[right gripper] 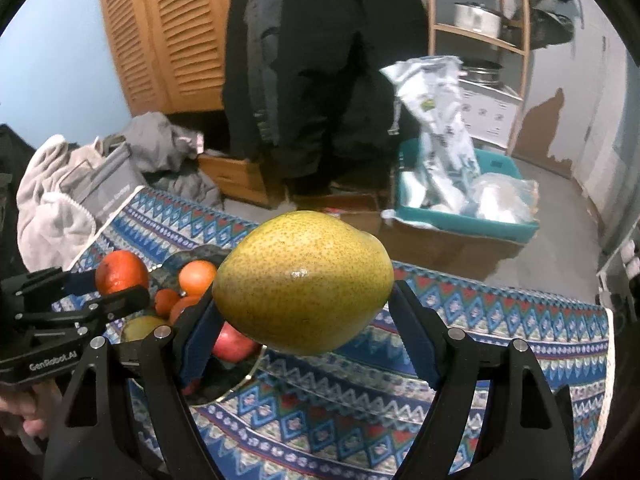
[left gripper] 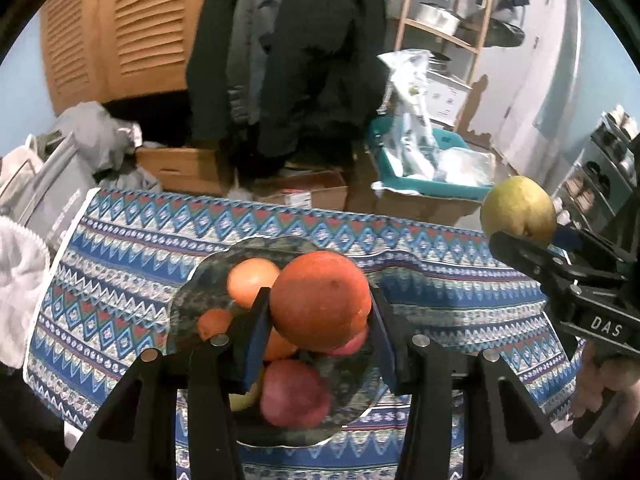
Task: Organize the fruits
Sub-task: 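Lower the orange into the bowl and open the left gripper while the right releases the pear there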
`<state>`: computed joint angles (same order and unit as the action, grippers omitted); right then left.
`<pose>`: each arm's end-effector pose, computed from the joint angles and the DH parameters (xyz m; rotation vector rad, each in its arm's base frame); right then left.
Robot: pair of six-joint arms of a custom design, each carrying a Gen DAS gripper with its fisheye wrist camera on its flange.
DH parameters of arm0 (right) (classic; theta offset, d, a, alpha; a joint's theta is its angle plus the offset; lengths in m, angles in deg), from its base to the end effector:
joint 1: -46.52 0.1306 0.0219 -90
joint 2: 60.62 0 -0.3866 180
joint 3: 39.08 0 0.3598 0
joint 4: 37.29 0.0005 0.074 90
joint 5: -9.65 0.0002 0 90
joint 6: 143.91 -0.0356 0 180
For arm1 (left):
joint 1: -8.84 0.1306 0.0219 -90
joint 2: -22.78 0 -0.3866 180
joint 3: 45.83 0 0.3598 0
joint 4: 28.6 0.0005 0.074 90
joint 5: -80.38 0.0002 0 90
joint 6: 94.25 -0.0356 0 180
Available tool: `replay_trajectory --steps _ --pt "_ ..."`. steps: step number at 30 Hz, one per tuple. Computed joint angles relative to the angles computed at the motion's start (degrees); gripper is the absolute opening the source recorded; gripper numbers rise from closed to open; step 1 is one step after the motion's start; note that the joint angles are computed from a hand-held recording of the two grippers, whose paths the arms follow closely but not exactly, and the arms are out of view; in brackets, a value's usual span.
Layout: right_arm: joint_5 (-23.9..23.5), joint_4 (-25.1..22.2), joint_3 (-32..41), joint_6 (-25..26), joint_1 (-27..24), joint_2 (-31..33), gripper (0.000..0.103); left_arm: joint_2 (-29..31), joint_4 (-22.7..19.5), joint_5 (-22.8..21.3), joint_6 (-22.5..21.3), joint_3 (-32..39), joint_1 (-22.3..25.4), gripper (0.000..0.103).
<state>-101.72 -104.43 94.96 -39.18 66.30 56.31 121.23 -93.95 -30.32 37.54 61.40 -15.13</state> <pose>0.5694 0.2180 0.4989 -0.8757 2.2599 0.4945 0.4556 -0.1893 0.4783 -0.5149 2.4124 -0.0238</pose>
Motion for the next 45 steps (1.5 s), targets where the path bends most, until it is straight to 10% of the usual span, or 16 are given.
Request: replay_trajectory --steps 23,45 --pt "-1.5 -9.5 8.3 -0.1 7.4 10.7 0.080 -1.7 3.2 10.0 5.2 -12.1 7.3 0.048" --pt "-2.8 -16.5 15.0 -0.3 8.7 16.5 0.081 -0.6 1.0 8.9 5.1 -11.1 7.1 0.057"
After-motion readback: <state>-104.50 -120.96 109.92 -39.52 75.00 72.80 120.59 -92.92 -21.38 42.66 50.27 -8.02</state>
